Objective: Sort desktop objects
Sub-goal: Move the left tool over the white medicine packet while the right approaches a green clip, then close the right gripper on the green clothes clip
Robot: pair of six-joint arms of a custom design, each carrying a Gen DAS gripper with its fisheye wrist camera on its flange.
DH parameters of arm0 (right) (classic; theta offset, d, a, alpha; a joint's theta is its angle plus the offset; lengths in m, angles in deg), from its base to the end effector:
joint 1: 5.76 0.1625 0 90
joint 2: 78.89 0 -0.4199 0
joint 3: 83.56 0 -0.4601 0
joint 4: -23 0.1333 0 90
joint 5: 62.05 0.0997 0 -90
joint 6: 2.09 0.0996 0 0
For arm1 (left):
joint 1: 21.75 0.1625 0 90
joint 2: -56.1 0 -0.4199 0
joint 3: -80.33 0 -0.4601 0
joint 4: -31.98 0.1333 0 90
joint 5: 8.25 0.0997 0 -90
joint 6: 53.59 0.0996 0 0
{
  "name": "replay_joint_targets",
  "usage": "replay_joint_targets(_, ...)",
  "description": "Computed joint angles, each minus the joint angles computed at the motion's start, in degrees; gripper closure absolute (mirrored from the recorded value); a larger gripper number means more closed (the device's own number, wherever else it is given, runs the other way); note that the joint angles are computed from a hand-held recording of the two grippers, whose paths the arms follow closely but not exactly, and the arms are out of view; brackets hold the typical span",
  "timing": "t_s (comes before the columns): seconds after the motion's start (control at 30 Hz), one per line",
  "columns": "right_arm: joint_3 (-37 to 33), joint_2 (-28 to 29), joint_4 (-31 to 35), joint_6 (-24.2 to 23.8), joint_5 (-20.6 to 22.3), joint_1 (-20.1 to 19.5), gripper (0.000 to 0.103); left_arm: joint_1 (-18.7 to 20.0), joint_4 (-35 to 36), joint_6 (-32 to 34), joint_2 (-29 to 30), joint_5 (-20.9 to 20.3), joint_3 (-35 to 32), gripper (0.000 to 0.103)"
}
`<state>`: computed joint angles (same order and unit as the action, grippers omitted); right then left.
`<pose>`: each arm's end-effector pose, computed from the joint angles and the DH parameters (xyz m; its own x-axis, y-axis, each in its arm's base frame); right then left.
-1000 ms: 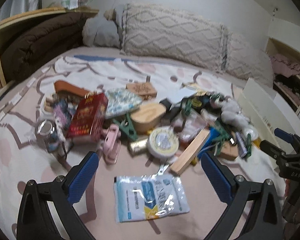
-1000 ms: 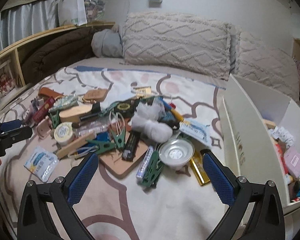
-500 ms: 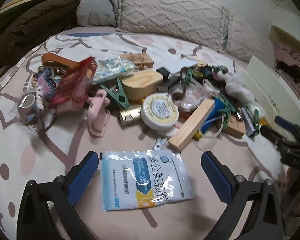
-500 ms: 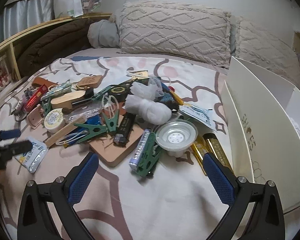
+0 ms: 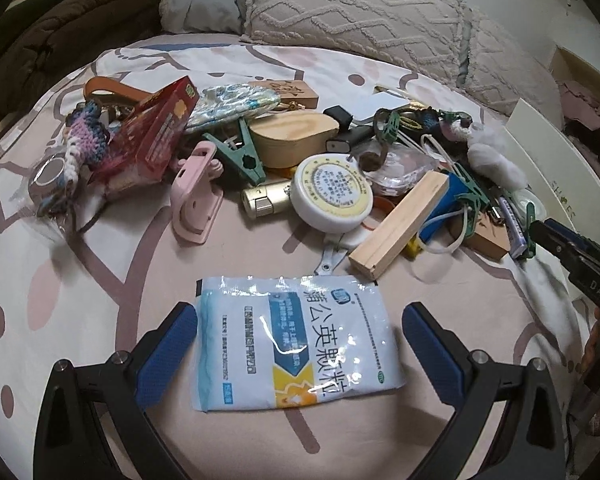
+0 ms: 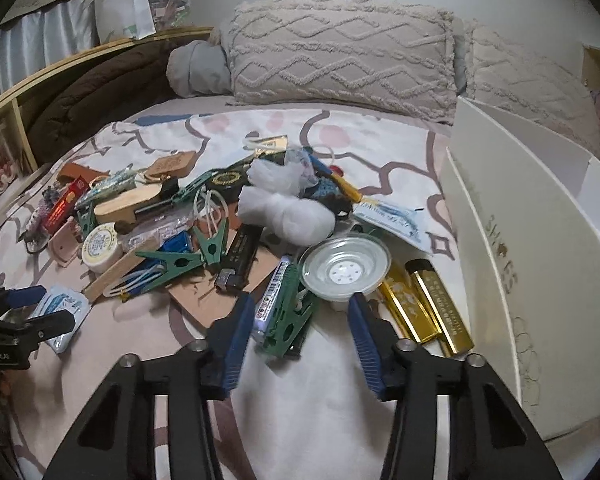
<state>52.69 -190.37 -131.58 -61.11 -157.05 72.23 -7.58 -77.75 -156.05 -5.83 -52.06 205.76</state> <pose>0.0378 -0.4212 0.3481 -0.6326 -0.5094 0.5834 -0.7432 0.6113 -0.2722 -0.3640 -0.3035 0.0025 -0.7515 -0.3438 -0.5630 0.1561 0.7366 -0.6581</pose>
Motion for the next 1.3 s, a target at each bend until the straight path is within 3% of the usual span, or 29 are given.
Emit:
replay_joint_targets(0.13,0.3,0.6,-0.5,-1.0,-0.7,0.2,0.060,0.2,2.5,-0.2,1.3,-0.4,-1.3,0.000)
replay_joint_targets(0.27,0.0,0.8,0.4,-1.2,-0.2,-0.1,0.085,0.7,4.4,-0.5,2.6,-1.0,-2.5,0.000)
replay_joint_targets(0.53,0.7,-0.8,0.6,-2.3,0.6,-0.7,0.089,0.4,2.6,-0.4,2.2,-0.8,-1.6,0.000)
replay_joint_targets(0.57,0.8,-1.2,0.8,-2.5,0.8,-0.8,0.096,0.3,1.7,-0.4,1.9,-0.7,-1.1,0.000)
replay_joint_targets(0.77,1.4,-4.8,4.0,-2.9,2.4,-2.2,0.097,0.5,1.3,-0.2,1.9,-0.9,-1.1,0.000)
replay_joint_targets(0.97,1.2,-4.8,3.6,-0.6,3.1,-2.3,0.097,0.7,2.3,-0.2,2.3,-1.1,-1.6,0.000)
replay_joint_targets(1.3,1.2,-2.8,2.0,-1.0,0.1,-1.6,0.097,0.8,3.4,-0.3,2.7,-1.2,-2.2,0.000)
